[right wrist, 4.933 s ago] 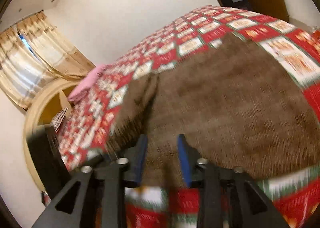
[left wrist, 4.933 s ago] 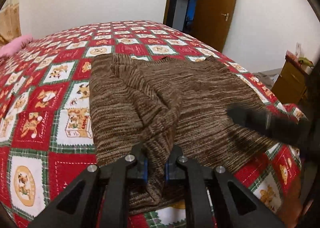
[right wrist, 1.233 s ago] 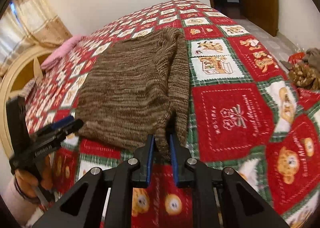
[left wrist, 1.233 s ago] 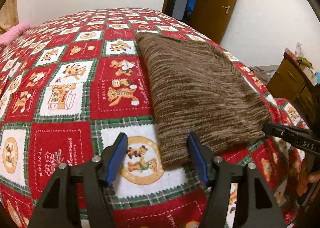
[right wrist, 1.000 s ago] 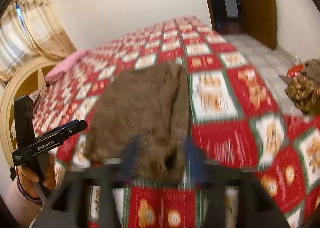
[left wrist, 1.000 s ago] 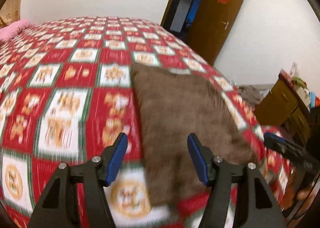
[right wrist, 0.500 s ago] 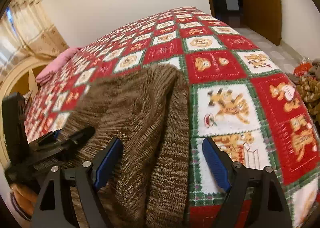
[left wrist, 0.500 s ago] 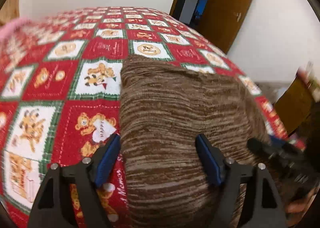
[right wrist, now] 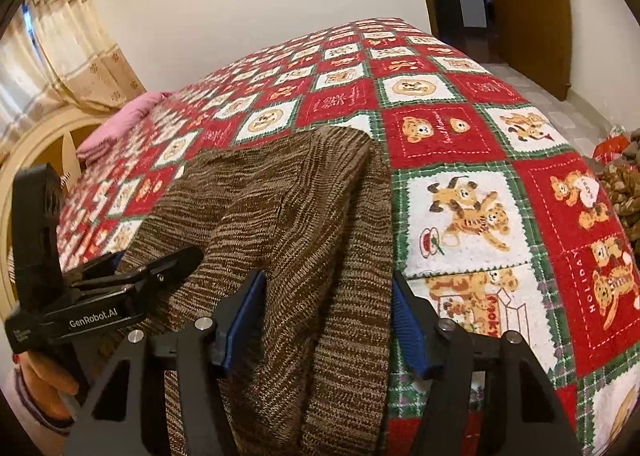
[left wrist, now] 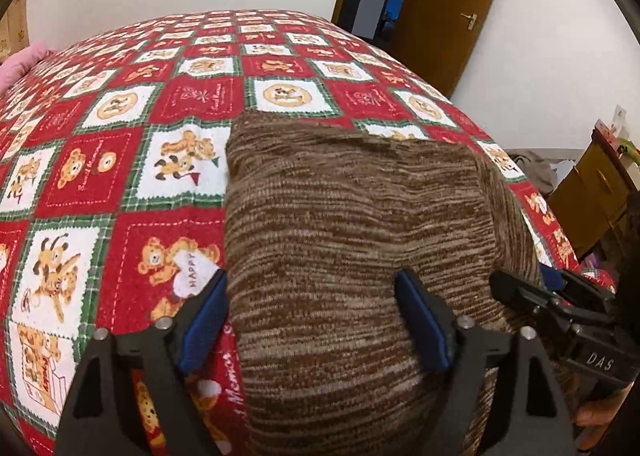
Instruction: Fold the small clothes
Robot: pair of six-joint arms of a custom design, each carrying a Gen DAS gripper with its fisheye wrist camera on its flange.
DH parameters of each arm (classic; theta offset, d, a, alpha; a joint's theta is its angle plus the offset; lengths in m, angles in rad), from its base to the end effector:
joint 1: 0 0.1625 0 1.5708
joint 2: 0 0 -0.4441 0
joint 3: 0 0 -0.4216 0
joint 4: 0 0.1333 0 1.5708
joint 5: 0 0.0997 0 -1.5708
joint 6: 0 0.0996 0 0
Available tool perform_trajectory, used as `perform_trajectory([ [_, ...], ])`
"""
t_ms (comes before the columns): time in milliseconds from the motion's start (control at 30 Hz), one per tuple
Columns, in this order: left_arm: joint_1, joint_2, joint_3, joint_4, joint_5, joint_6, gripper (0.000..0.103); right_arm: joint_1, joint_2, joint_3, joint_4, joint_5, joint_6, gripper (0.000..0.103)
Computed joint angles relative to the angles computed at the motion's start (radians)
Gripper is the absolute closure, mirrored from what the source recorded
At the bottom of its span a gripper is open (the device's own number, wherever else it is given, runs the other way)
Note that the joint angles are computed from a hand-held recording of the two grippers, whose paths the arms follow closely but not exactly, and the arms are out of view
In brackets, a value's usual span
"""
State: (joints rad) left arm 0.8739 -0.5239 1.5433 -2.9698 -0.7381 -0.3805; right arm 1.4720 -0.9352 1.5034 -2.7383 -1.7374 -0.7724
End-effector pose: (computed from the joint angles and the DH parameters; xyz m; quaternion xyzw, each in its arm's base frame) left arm -0.3052 -0.6871 0.0002 0.0661 0.8990 -0.3519 0.2524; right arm 0.0416 -0.7646 0.2681 0.2915 -0.9067 0.2331 0.1962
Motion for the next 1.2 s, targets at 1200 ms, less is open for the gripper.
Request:
perform_trajectory([
  [1200,-0.257,-0.298,0.439,-0.036,0.088,-0.155,0.071,0.078,-0.466,0.589,-0.174,0.224,0.120,0.085],
])
